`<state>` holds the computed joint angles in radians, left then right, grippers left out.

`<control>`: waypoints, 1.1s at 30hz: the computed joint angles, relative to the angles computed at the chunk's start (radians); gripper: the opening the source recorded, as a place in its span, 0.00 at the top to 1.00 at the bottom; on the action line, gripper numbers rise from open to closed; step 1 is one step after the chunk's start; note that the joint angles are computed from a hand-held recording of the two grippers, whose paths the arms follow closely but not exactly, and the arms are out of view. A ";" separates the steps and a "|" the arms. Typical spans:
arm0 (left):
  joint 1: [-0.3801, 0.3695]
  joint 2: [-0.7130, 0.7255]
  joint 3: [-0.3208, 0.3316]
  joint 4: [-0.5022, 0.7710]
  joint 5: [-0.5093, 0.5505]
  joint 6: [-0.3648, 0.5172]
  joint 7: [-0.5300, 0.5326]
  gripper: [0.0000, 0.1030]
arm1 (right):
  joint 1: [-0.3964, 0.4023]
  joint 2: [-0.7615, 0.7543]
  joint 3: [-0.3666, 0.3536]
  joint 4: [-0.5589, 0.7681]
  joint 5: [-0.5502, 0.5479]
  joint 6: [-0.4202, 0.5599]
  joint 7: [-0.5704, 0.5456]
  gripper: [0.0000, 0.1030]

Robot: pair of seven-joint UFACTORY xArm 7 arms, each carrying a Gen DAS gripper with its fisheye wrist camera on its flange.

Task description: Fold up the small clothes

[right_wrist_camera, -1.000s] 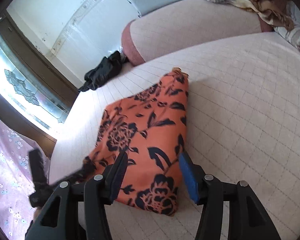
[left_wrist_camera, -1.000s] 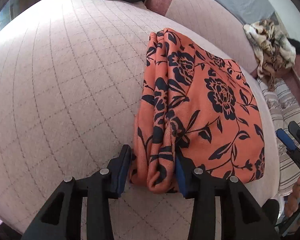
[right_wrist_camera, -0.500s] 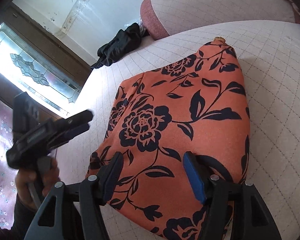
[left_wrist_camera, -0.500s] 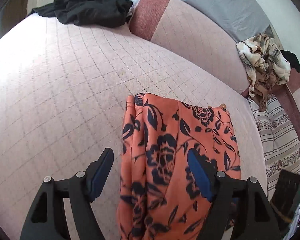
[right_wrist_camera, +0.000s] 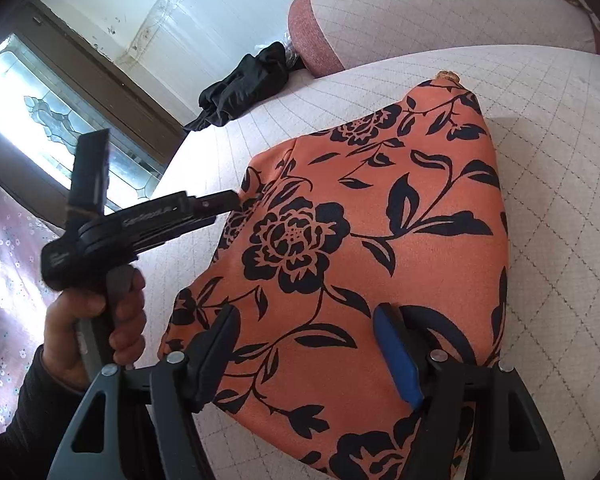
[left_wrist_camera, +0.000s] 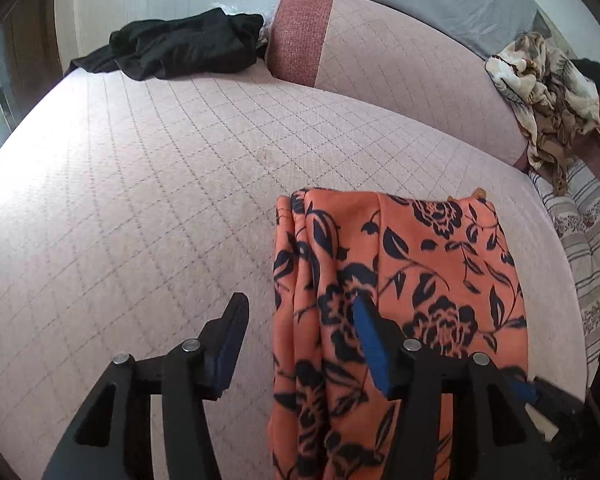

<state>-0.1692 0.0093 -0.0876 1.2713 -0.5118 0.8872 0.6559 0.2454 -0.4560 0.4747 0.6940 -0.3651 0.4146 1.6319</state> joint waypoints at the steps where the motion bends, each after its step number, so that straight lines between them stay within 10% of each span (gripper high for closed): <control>1: 0.004 -0.042 0.004 -0.043 -0.003 -0.012 0.015 0.46 | 0.002 0.002 -0.001 0.003 0.001 0.005 -0.002 0.30; 12: -0.011 -0.222 0.046 -0.297 0.081 -0.018 0.023 0.52 | 0.005 -0.001 -0.011 -0.004 0.008 -0.008 0.013 0.29; 33: -0.008 -0.217 0.098 -0.253 0.015 0.060 0.029 0.39 | 0.028 -0.017 -0.043 -0.017 0.082 -0.026 -0.053 0.26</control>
<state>-0.1771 -0.2081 0.0105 1.0178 -0.4971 0.9476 0.6852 0.2732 -0.4732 0.4318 0.6774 -0.2829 0.3889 1.5788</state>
